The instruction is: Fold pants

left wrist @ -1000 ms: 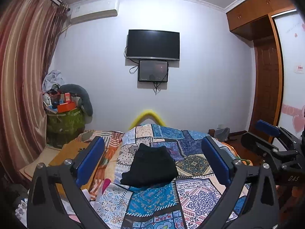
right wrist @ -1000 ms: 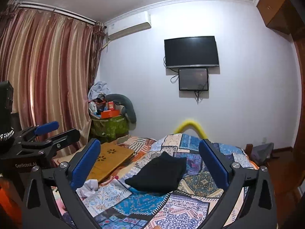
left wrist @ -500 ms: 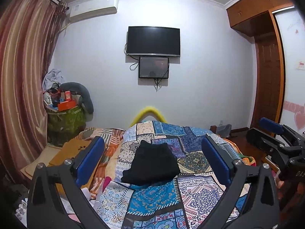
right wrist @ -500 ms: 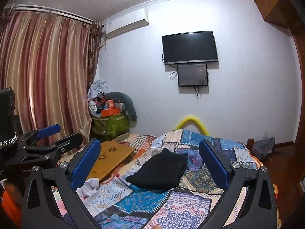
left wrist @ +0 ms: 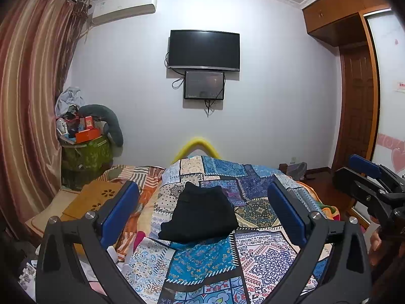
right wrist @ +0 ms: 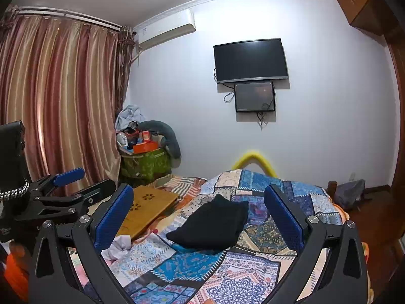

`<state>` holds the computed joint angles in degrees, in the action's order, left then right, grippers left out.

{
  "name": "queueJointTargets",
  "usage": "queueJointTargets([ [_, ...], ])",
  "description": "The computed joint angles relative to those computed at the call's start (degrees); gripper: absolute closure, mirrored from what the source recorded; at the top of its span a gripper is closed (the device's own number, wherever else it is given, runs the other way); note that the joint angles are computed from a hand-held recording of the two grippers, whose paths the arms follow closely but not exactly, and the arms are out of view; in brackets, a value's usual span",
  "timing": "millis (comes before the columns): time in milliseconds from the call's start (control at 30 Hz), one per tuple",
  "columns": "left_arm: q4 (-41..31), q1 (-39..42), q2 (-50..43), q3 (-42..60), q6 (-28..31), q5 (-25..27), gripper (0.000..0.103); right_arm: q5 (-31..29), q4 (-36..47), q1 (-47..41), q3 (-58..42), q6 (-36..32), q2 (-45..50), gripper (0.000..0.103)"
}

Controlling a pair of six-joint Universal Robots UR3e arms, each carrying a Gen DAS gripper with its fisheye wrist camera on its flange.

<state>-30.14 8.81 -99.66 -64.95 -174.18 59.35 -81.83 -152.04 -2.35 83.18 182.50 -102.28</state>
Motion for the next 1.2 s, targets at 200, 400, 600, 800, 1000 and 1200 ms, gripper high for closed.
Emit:
queueJointTargets([
  [200,0.0,-0.1,-0.1,-0.2,0.3,-0.1,0.000,0.3,0.3,-0.5,0.6,0.1,-0.7,0.001],
  [400,-0.3,0.4,0.2,-0.8,0.9,-1.4,0.000,0.9,0.9,-1.3,0.6,0.5,-0.9,0.001],
  [600,-1.6,0.4,-0.1,-0.1,1.7,-2.9,0.000,1.1,1.3,-1.7,0.9,0.7,-1.3,0.001],
  [800,-3.7,0.3,-0.6,1.1,2.9,-3.8,0.000,1.1,1.5,-1.9,0.8,1.0,-1.3,0.001],
  [1000,-3.3,0.2,-0.4,0.6,2.8,-3.9,0.000,1.7,1.4,-2.6,1.8,1.2,-2.1,0.001],
  [1200,-3.2,-0.3,-0.5,0.6,3.5,-3.5,0.000,1.5,1.5,-2.4,1.5,1.2,-1.9,0.001],
])
